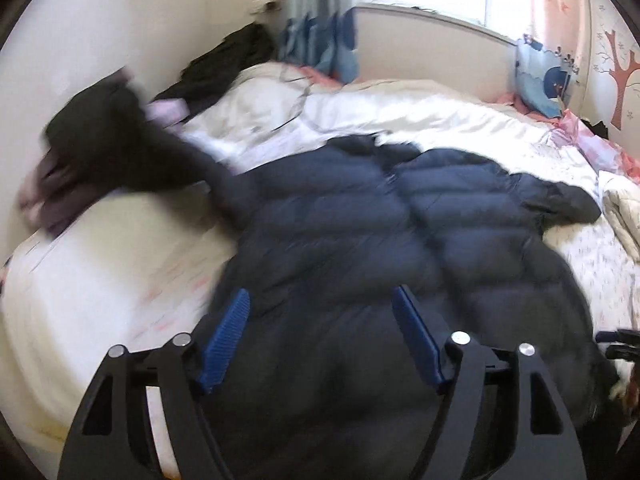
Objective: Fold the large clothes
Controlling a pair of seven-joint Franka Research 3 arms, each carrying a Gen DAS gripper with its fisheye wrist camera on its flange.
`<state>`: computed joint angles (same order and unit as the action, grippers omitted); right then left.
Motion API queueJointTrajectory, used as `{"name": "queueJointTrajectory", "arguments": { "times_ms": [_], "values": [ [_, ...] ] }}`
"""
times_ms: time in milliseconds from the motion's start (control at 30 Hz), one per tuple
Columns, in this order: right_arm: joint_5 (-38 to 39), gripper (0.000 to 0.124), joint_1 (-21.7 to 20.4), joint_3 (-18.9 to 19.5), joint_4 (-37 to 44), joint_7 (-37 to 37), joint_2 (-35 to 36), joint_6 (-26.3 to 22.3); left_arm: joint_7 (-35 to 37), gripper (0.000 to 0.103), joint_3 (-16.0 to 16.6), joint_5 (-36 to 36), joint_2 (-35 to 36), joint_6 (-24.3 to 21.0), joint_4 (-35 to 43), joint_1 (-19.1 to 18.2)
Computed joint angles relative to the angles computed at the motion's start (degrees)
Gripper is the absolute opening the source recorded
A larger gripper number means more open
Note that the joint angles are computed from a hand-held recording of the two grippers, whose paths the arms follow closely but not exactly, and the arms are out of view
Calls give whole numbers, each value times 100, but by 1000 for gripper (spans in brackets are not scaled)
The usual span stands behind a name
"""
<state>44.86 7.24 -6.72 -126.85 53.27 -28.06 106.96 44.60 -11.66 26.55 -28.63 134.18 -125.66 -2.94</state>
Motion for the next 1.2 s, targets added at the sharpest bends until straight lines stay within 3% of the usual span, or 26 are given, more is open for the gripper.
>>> {"name": "queueJointTrajectory", "arguments": {
  "times_ms": [167, 367, 433, 567, 800, 900, 1000, 1200],
  "values": [
    [382, 82, -360, -311, 555, 278, 618, 669, -735, 72, -385, 641, 1631, 327, 1338, 75],
    [1269, 82, -778, -522, 1419, 881, 1891, 1396, -1575, 77, -277, 1626, 2468, 532, 1916, -268],
    [1570, 82, -942, -481, 1853, 1027, 2446, 1674, -1710, 78, -190, 1773, 2583, 525, 1906, -373],
    [1600, 82, -1234, -239, 2645, 1361, 3351, 2177, -1484, 78, -12, 1295, 2855, 444, 2091, -507],
    [1776, 83, -1494, 344, 3506, 1380, 4265, 3184, -1536, 81, 76, 1343, 2991, 275, 2140, -638],
    [1969, 83, -1568, 538, 3426, 1221, 4306, 3477, -1499, 81, 82, 1385, 3039, 196, 2184, -685],
    [2102, 87, -1639, 603, 3229, 967, 4148, 3467, -1438, 82, 81, 1441, 3082, 130, 2217, -733],
    [1958, 89, -1609, 607, 3534, 1264, 4317, 3613, -1397, 82, 94, 1483, 3101, 89, 2231, -783]
  ]
}}
